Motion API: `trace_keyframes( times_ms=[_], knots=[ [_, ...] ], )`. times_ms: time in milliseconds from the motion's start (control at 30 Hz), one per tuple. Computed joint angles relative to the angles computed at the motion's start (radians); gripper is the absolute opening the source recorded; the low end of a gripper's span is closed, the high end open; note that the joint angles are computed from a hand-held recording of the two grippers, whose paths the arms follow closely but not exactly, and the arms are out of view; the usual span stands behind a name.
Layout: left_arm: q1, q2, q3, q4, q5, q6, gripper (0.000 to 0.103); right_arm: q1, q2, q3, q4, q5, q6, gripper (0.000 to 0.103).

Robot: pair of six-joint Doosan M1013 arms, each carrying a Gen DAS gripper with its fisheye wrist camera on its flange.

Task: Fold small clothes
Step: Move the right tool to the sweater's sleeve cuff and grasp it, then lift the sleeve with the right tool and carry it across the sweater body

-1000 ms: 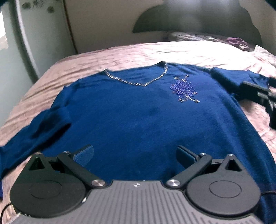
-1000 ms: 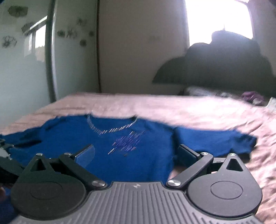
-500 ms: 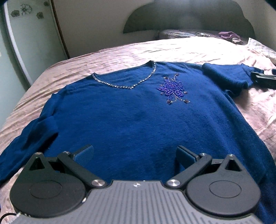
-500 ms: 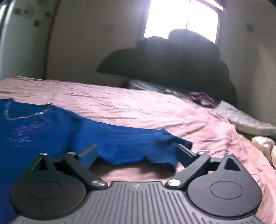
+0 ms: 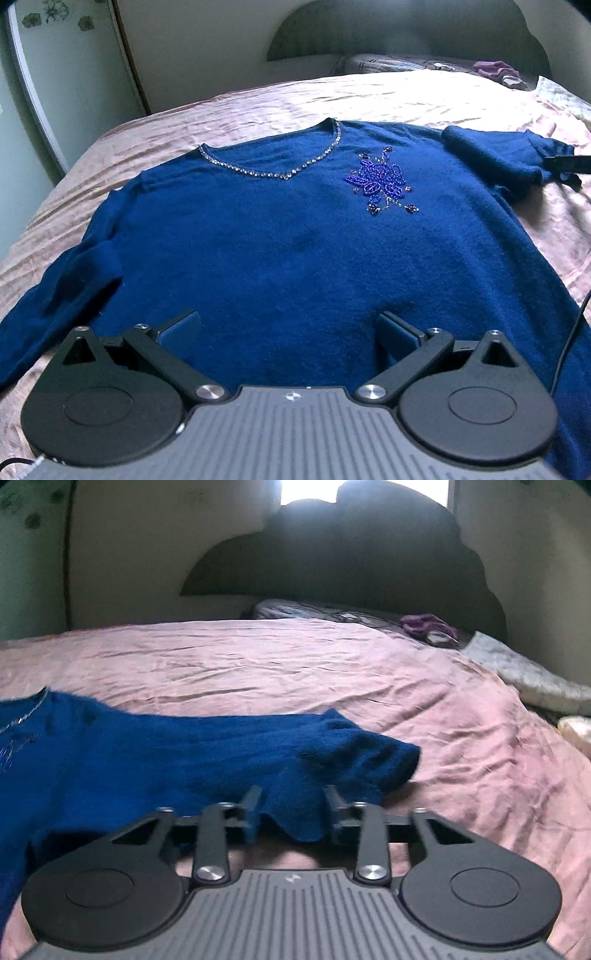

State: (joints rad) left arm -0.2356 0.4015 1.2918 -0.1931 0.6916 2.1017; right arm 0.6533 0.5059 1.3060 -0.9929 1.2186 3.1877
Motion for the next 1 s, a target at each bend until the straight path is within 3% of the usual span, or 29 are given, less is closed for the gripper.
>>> trace_keyframes(
  times_ms=[133,233,367,500,733,800,1000],
  knots=[
    [0.001,0.001,-0.002,0.004,0.004,-0.002,0.103,-0.004,-0.018,0.022,0.001,-0.015,0.048,0.009],
    [0.001,0.001,-0.004,0.013,0.004,-0.013,0.103,-0.006,-0.045,0.056,-0.013,-0.063,0.137,0.006],
    [0.003,0.000,-0.005,0.018,0.006,-0.017,0.103,-0.028,-0.129,0.179,-0.064,-0.284,0.449,0.005],
    [0.006,0.000,-0.006,0.019,0.003,-0.015,0.103,-0.044,-0.197,0.302,-0.268,-0.508,0.872,0.005],
    [0.013,0.008,-0.022,0.031,0.021,-0.043,0.103,-0.051,-0.217,0.354,-0.647,-0.648,1.340,0.005],
    [0.015,0.010,-0.027,0.042,0.023,-0.061,0.103,-0.051,-0.211,0.341,-0.715,-0.676,1.386,0.005],
    [0.021,0.014,-0.037,0.068,0.028,-0.107,0.103,-0.043,-0.185,0.269,-0.792,-0.741,1.342,0.005]
  ],
)
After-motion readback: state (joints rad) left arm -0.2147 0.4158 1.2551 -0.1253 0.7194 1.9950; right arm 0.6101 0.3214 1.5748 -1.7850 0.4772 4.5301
